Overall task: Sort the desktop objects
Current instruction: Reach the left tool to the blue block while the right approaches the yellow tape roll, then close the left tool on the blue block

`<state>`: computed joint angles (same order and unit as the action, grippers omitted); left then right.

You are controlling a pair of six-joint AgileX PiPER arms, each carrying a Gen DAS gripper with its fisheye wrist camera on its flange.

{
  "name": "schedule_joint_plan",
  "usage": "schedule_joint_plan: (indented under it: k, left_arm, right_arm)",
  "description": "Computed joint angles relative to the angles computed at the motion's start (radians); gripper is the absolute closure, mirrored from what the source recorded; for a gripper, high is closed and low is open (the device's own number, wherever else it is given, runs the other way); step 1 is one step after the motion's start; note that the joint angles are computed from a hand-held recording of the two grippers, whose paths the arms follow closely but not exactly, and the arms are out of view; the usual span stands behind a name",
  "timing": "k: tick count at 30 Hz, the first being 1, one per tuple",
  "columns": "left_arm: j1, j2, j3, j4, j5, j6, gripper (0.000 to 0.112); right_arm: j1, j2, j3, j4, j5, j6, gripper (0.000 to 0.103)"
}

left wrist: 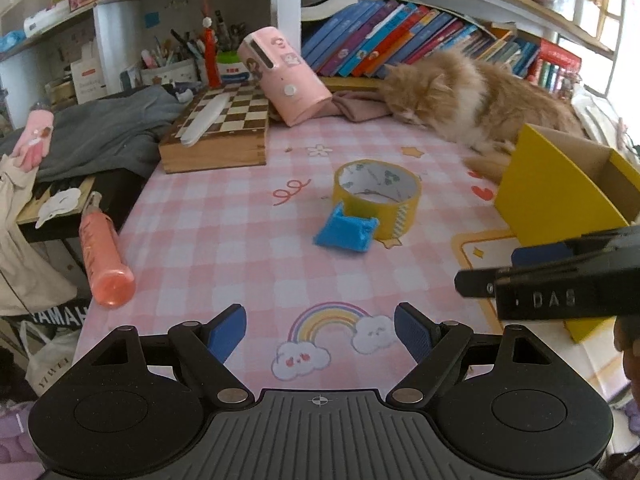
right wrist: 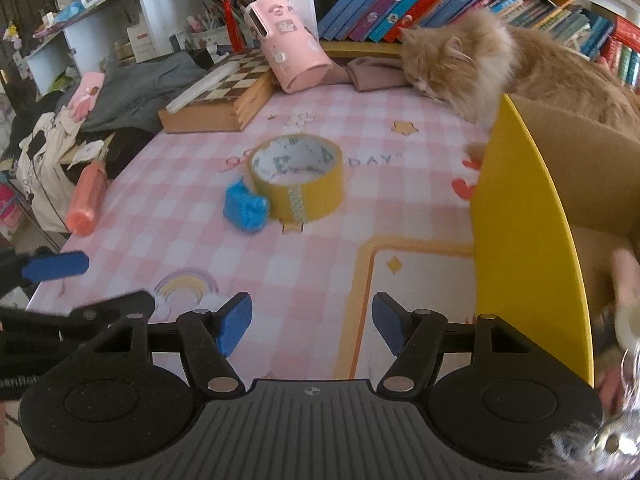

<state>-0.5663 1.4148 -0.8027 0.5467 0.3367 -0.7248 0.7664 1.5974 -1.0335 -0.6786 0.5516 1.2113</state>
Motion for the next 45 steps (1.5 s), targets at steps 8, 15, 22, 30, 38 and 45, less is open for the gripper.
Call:
schedule_joint_plan:
  k: [8, 15, 22, 30, 38, 45]
  left_arm:
    - [0.031, 0.126, -0.097, -0.042, -0.011, 0.06, 0.028]
    - [0.056, 0.246, -0.22, -0.148, -0.027, 0.22, 0.028]
    - [0.064, 0.334, -0.309, -0.248, -0.032, 0.366, 0.029]
    - [0.071, 0.402, -0.38, -0.292, -0.034, 0.431, 0.03]
    - [0.074, 0.482, -0.457, -0.384, 0.005, 0.555, 0.051]
    - [0.082, 0.473, -0.431, -0.421, -0.032, 0.596, 0.068]
  right_arm:
    - [-0.135, 0.095, -0.108, 0.125, -0.06, -0.204, 0.037]
    - [-0.192, 0.133, -0.177, 0.191, -0.071, -0.315, 0.036]
    - [-0.231, 0.156, -0.206, 0.248, -0.08, -0.382, 0.034]
    - [-0.252, 0.19, -0.255, 0.304, -0.079, -0.46, 0.034]
    - [-0.256, 0.221, -0.304, 0.372, -0.079, -0.528, 0.031]
    - [-0.251, 0.284, -0.388, 0.457, -0.055, -0.636, 0.028]
